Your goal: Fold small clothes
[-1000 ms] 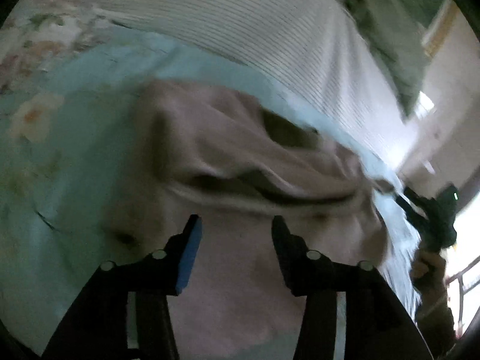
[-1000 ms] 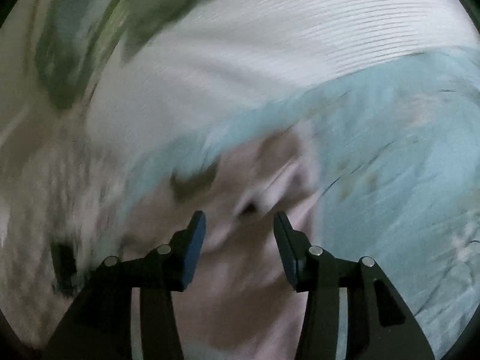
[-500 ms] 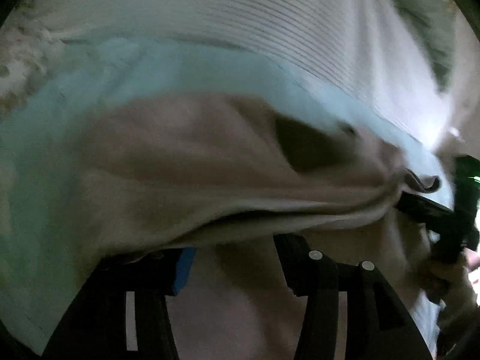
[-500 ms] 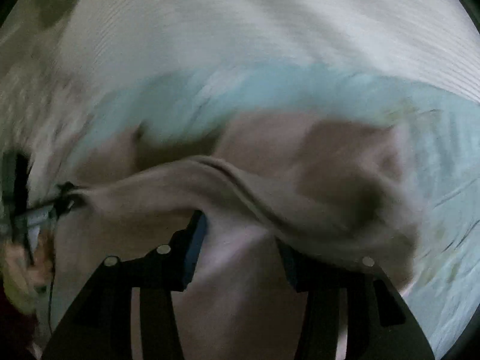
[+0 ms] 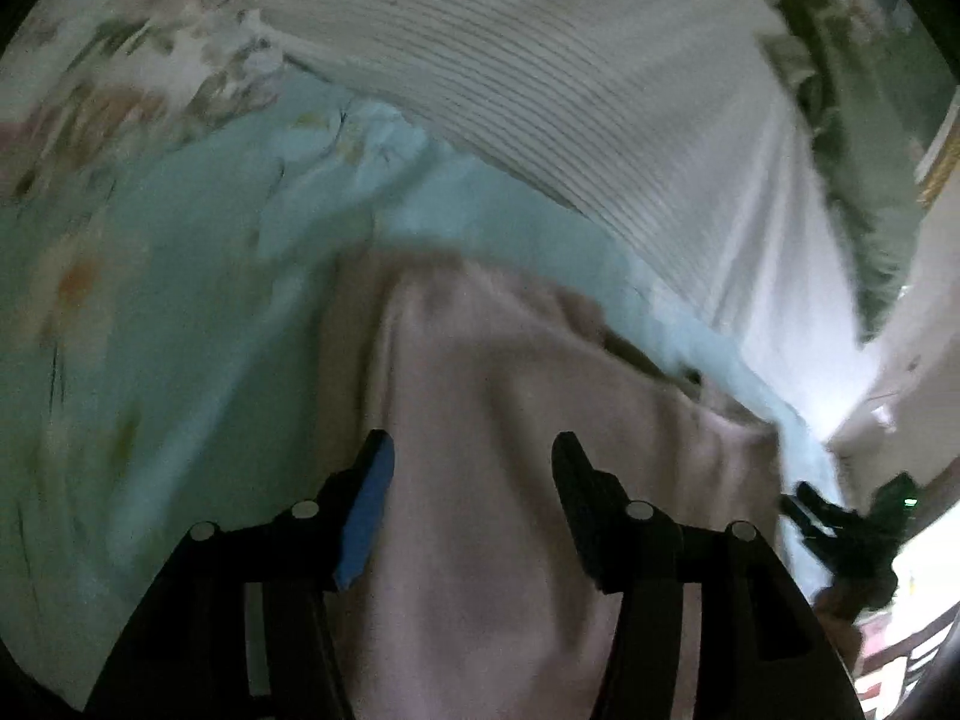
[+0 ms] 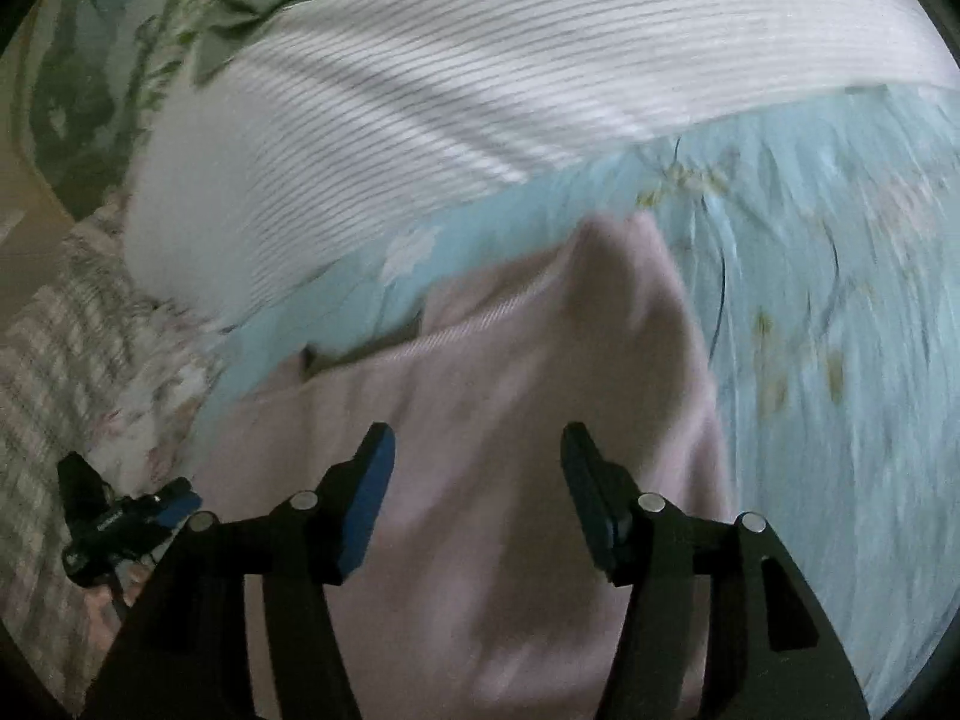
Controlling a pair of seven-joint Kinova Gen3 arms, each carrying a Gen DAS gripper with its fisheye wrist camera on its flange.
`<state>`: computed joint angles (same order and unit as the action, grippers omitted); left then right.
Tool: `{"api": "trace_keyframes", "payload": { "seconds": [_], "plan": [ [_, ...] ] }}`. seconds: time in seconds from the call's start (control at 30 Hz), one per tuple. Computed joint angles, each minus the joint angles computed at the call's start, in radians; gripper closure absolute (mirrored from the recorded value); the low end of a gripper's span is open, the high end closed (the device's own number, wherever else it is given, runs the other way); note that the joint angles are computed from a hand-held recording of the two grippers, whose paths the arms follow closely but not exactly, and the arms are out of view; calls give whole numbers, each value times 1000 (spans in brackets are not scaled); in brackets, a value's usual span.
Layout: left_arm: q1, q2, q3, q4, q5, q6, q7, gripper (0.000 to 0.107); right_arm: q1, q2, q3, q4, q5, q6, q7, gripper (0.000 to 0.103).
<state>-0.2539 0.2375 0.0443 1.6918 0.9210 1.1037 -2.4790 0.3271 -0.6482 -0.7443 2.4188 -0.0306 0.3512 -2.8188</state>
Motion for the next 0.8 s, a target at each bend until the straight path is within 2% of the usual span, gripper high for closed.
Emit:
{"api": "trace_keyframes", "payload": {
  "seconds": [0.1,0.2,0.3,0.43,0.57,0.7,0.8],
  "plan": [
    [-76,-73,-37,110,38,108,-105,50,-19,-82,-81,6,-66,22,-60,43],
    [-125,-134,-105,223,42,221,-196,45,-19,-173,-176,-10,-137,74,-110,42],
    [-170,-161,-158,301,2,318,-247,40,-41,-253,-224,-21,-220,132,-147,40],
    [-180,-215,-207,376,-64,335,-276,40,-47,-318,-253,-38,-301,196,-164,40],
    [-184,-216,-224,410,-89,330,-273,40,-52,-351,-260,-56,-356,237,-145,40],
    [-177,-215,-222,429,-72,302,-265,38,-49,-367,-253,-70,-387,262,-115,40],
    [-161,-213,-211,449,-24,238,-248,39,-43,-378,-242,-74,-402,266,-92,39]
  ]
}}
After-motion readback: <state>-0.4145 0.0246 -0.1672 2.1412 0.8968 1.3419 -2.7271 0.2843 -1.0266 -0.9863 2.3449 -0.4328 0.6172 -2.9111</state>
